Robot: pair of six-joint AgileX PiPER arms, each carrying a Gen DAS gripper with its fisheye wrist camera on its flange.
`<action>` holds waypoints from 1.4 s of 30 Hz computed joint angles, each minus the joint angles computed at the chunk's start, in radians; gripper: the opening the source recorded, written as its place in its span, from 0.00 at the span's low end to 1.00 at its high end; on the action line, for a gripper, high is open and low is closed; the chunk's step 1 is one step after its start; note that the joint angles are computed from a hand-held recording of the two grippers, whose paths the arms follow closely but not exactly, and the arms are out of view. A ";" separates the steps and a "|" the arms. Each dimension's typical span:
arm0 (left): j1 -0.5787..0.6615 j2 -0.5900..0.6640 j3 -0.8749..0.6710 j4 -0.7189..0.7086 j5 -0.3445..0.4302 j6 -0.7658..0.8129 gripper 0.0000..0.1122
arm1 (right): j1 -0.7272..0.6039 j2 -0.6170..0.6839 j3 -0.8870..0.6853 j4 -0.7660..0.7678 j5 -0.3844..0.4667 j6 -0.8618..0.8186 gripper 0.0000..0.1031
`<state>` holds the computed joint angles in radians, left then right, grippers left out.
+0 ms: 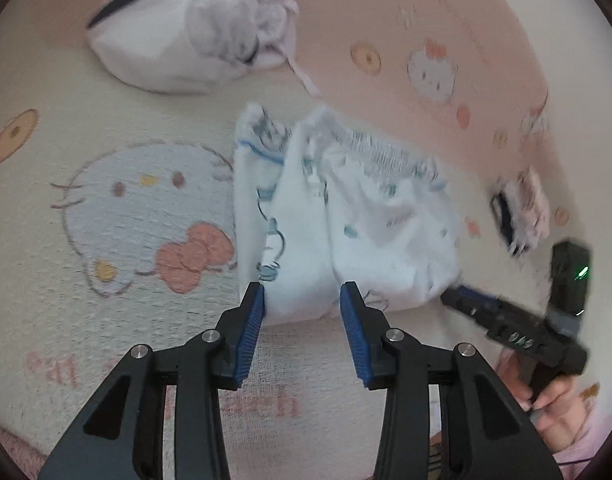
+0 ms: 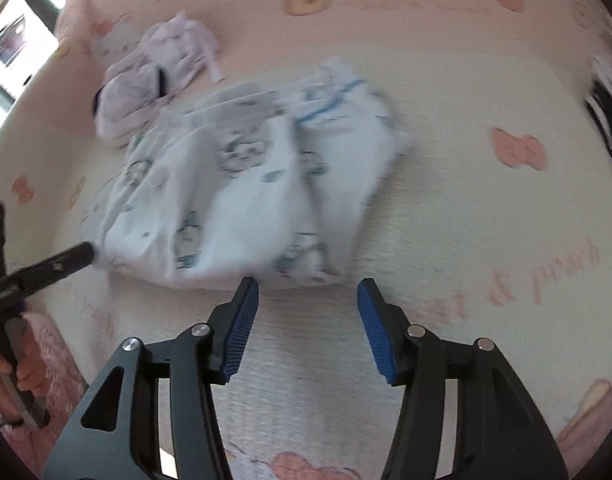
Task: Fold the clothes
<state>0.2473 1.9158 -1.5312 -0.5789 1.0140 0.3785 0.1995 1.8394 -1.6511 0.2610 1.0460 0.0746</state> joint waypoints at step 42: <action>-0.017 0.018 -0.102 0.338 -0.056 -0.032 0.21 | 0.154 0.158 -0.253 -0.388 0.136 -0.094 0.35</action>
